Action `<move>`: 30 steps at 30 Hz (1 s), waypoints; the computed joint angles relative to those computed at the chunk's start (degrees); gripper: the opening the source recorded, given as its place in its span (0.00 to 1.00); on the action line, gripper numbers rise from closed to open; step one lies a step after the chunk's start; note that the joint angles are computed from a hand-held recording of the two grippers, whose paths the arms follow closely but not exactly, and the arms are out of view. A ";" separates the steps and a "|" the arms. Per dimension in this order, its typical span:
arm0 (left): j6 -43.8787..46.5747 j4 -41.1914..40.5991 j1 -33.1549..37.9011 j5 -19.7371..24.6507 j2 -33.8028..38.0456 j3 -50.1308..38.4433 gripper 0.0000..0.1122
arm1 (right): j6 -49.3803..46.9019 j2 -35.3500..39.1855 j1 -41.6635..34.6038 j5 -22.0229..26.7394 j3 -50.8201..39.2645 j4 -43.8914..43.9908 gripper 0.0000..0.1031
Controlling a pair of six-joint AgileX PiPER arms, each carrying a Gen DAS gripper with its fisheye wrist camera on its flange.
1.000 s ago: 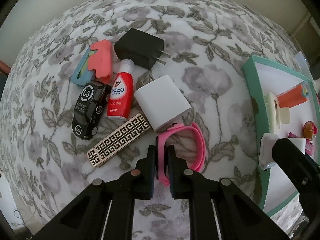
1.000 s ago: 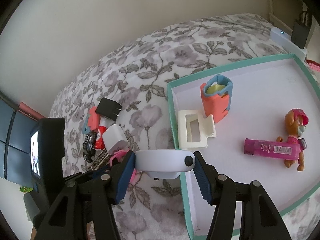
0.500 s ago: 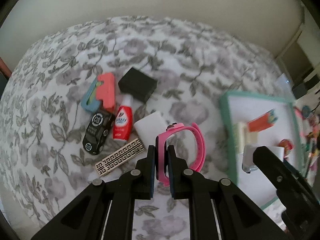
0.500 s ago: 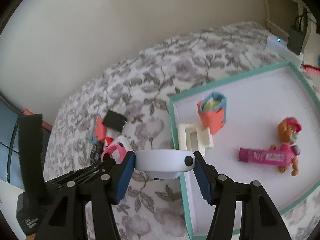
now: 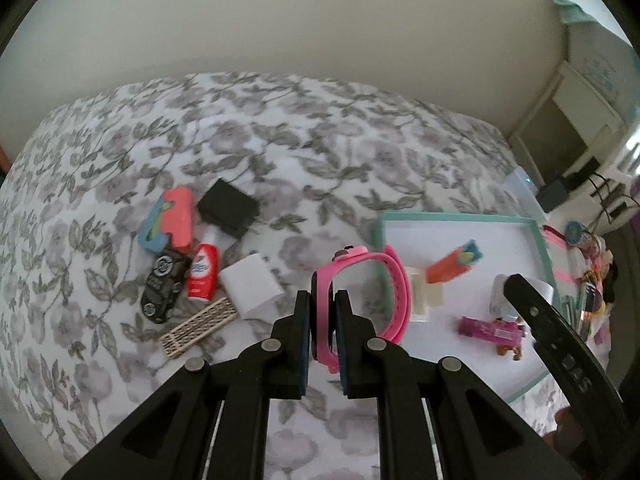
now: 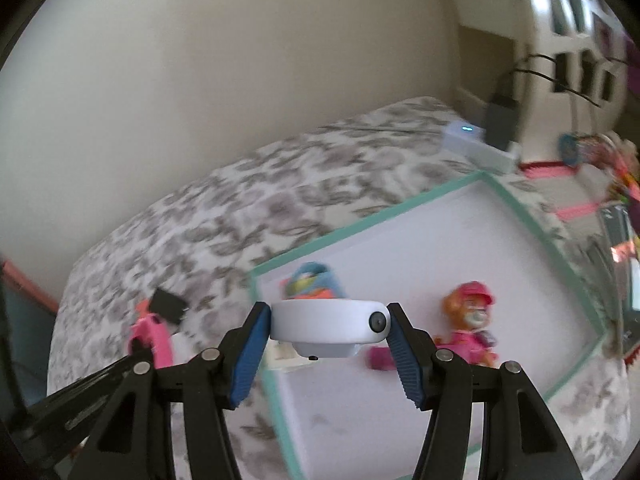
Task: Organize rigid objects
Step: 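Carry the band and device over the tray and release them inside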
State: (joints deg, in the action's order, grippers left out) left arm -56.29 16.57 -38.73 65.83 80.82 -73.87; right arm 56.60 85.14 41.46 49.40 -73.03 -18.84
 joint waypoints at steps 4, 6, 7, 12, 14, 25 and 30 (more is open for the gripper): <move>-0.13 1.31 -3.74 -0.47 3.29 -3.08 0.11 | 2.91 -1.08 -1.57 1.83 1.34 -3.56 0.60; 0.22 1.45 -5.39 -0.95 4.65 -4.29 0.11 | 3.10 -1.97 -3.20 1.06 2.81 -3.00 0.60; 0.53 1.56 -5.96 -0.94 5.34 -4.87 0.11 | 2.91 -2.44 -4.16 0.75 3.55 -2.43 0.60; 2.43 0.96 -9.35 -0.31 9.78 -8.38 0.11 | 9.91 -3.18 -5.45 4.93 5.81 -8.11 0.60; 3.21 -0.01 -9.87 -0.97 10.84 -8.94 0.11 | 12.21 -3.51 -6.33 5.87 6.96 -9.15 0.60; 5.49 -4.76 -9.96 -2.71 14.97 -9.48 0.11 | 20.82 -4.60 -9.73 13.16 11.00 -13.59 0.60; 6.76 -5.71 -9.89 -2.31 16.37 -10.34 0.11 | 20.26 -4.16 -11.92 13.38 12.33 -11.50 0.60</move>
